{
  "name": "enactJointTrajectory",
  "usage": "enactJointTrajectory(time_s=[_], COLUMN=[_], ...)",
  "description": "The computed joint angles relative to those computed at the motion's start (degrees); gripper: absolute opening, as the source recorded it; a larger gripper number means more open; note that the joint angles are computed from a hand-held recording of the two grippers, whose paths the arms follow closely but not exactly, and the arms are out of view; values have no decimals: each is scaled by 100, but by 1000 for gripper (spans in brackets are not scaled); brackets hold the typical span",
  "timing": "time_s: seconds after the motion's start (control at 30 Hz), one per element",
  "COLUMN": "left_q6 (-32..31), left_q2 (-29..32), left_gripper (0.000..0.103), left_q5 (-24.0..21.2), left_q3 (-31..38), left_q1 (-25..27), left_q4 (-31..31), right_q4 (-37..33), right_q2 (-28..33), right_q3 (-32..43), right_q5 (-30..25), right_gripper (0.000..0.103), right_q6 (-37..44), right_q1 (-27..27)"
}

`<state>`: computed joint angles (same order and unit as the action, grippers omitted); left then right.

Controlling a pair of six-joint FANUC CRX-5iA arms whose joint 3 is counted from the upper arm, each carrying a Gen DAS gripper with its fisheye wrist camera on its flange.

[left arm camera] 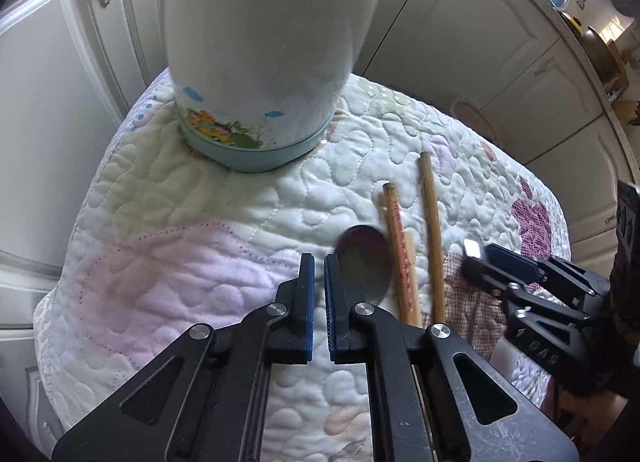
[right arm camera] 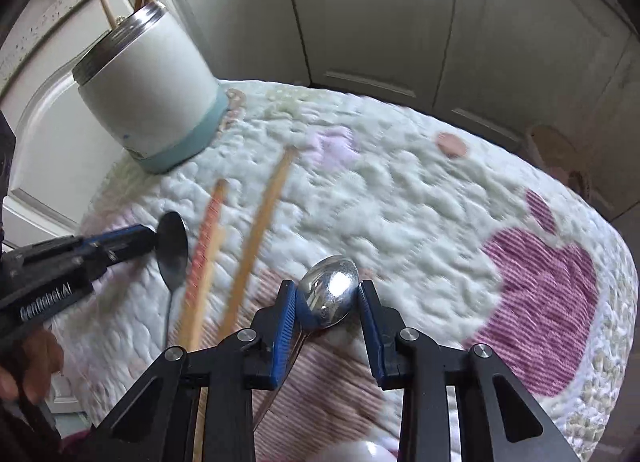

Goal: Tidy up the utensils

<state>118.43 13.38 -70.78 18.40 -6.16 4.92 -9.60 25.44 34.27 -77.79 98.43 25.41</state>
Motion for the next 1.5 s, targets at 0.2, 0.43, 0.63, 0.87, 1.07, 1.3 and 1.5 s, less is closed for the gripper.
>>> enactJointTrajectory(time_s=[0.2, 0.43, 0.63, 0.87, 1.07, 1.3, 1.5], left_q6=[71, -147, -380, -452, -379, -323, -508], left_q2=[-170, 8, -21, -77, 231, 374, 80], left_gripper=[6, 38, 40, 47, 47, 5, 1], left_q5=[210, 128, 440, 469, 102, -76, 7], left_q3=[-279, -12, -200, -306, 171, 402, 252], left_q1=[168, 173, 243, 328, 157, 28, 43], left_q4=[327, 373, 867, 1068, 643, 336, 345], right_q4=[-238, -1115, -1078, -433, -202, -604, -771], right_q2=[0, 364, 296, 2, 51, -117, -446], right_q3=[44, 718, 632, 209, 64, -51, -221], right_q5=[-156, -764, -673, -346, -19, 17, 112], right_gripper=[30, 45, 45, 45, 31, 31, 30], right_q6=[154, 219, 143, 93, 61, 181, 328], right_q1=[-234, -800, -780, -347, -148, -343, -408])
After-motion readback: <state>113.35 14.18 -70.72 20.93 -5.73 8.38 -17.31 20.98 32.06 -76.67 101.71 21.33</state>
